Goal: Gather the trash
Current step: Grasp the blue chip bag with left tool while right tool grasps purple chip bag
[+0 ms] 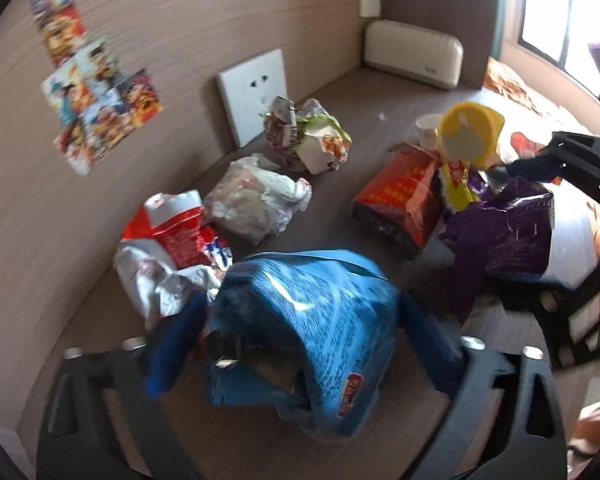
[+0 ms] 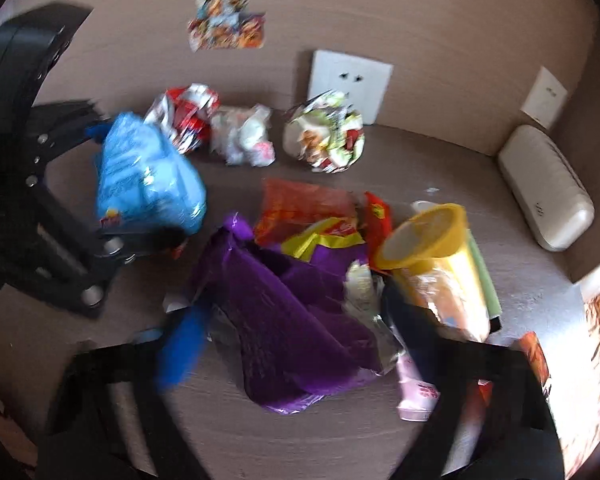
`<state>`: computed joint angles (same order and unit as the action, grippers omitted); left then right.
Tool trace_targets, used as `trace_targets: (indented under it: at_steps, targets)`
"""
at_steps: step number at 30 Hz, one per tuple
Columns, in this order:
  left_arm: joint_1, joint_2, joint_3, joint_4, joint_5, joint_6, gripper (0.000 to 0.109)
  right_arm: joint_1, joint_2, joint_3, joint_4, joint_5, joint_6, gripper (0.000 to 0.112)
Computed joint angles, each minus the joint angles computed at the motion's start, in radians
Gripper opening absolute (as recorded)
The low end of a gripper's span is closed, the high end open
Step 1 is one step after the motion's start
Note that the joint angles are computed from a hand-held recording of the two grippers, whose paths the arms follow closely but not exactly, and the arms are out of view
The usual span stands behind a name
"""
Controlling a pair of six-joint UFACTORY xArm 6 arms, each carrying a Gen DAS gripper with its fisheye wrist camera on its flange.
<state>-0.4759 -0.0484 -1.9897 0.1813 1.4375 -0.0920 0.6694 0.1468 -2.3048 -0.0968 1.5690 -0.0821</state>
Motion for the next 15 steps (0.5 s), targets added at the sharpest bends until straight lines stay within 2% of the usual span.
trace_targets:
  at_steps: [3, 10, 15]
  targets:
    - [-0.009, -0.006, 0.018, 0.015, -0.024, 0.004, 0.086, 0.007, 0.002, -0.018, 0.006, 0.014, 0.023, 0.065]
    - [-0.031, -0.085, 0.057, 0.022, -0.029, -0.032, 0.084, 0.062, 0.006, -0.132, -0.070, 0.064, 0.101, 0.063]
    - [-0.063, -0.138, 0.040, 0.007, -0.001, -0.066, 0.085, 0.116, -0.091, -0.086, -0.178, 0.072, 0.199, 0.063]
